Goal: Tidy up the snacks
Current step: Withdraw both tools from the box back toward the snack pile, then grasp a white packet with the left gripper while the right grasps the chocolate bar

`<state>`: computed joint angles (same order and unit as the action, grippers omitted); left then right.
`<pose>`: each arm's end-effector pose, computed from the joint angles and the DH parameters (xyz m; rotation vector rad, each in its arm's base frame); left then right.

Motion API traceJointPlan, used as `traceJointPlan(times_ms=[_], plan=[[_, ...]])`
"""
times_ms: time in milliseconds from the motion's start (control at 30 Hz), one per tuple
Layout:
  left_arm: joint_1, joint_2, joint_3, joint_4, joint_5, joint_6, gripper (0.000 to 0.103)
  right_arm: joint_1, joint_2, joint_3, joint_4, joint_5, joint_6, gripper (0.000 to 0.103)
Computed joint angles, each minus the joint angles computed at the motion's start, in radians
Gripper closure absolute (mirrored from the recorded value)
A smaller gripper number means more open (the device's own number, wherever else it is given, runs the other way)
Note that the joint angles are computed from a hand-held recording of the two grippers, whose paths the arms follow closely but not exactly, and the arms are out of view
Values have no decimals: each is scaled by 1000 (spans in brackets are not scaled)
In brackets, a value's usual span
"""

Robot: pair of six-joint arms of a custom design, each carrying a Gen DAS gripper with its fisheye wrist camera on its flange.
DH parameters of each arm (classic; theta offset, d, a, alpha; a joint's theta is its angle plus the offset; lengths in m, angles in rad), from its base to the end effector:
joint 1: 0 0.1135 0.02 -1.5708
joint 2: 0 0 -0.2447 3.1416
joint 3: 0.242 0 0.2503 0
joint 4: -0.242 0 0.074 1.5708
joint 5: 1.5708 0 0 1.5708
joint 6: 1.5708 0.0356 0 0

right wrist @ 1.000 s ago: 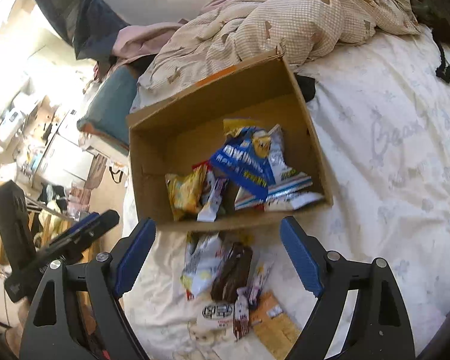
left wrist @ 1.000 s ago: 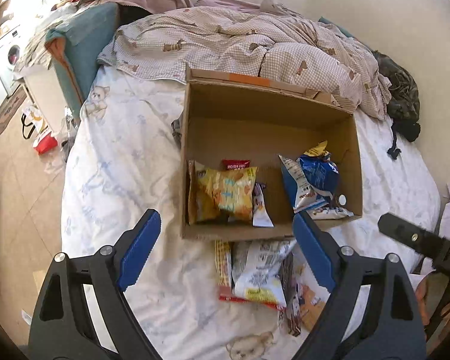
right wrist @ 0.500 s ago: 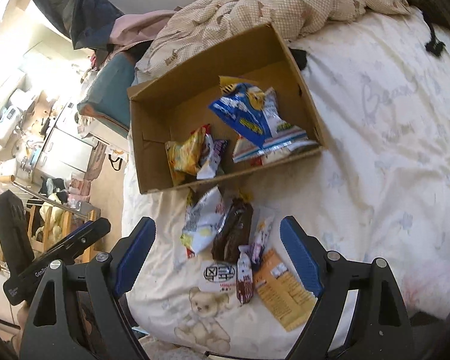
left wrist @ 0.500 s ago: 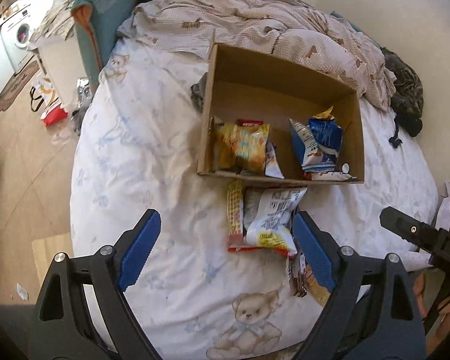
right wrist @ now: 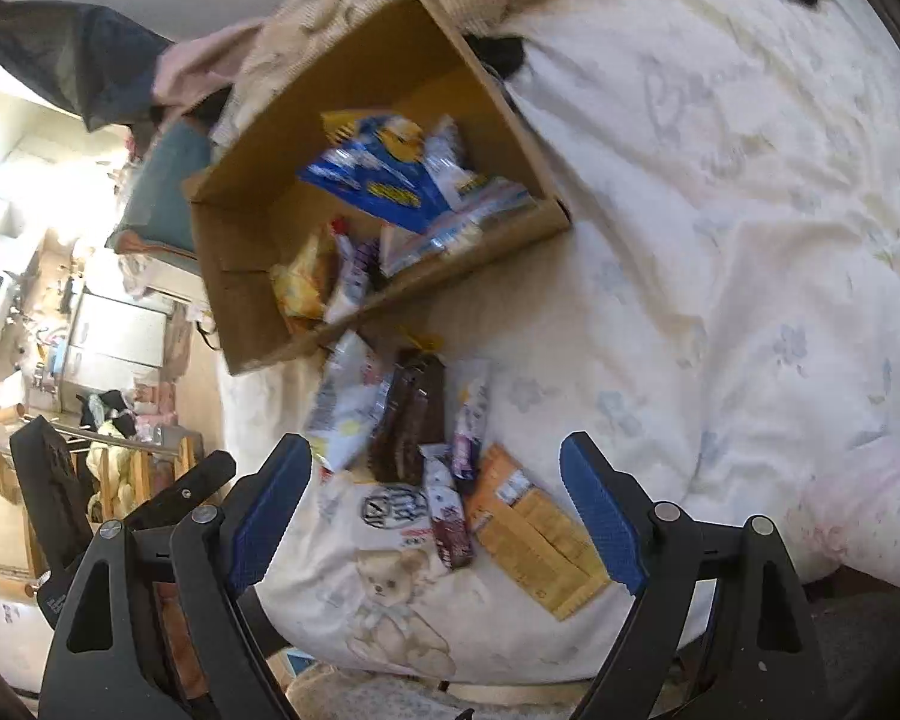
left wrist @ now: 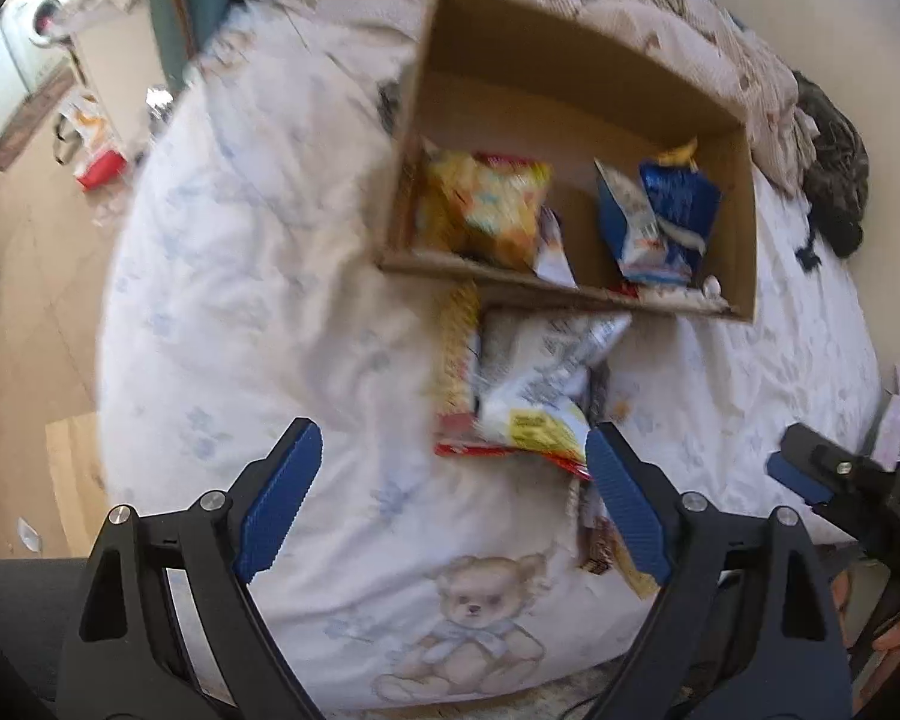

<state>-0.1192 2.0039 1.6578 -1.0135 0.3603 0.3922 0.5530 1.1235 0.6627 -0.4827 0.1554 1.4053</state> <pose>0.3898 -0.0593 0.2047 0.7734 2.7410 -0.4727 0.1923 0.1122 0.1914 1.1368 2.3450 0.5883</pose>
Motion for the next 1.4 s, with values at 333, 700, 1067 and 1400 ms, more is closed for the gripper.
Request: traceJointPlan(times_ms=[333, 700, 1067, 1400], plan=[[-159, 101, -57, -45, -27, 74, 69, -31, -12, -39, -5, -39, 25, 15], [-209, 166, -36, -58, -6, 4, 92, -36, -42, -59, -25, -25, 60, 15], [-53, -152, -82, -205, 119, 176, 92, -36, -86, -79, -14, -21, 67, 15], [94, -95, 85, -174, 98, 221, 92, -18, 249, 74, 111, -211, -98, 44]])
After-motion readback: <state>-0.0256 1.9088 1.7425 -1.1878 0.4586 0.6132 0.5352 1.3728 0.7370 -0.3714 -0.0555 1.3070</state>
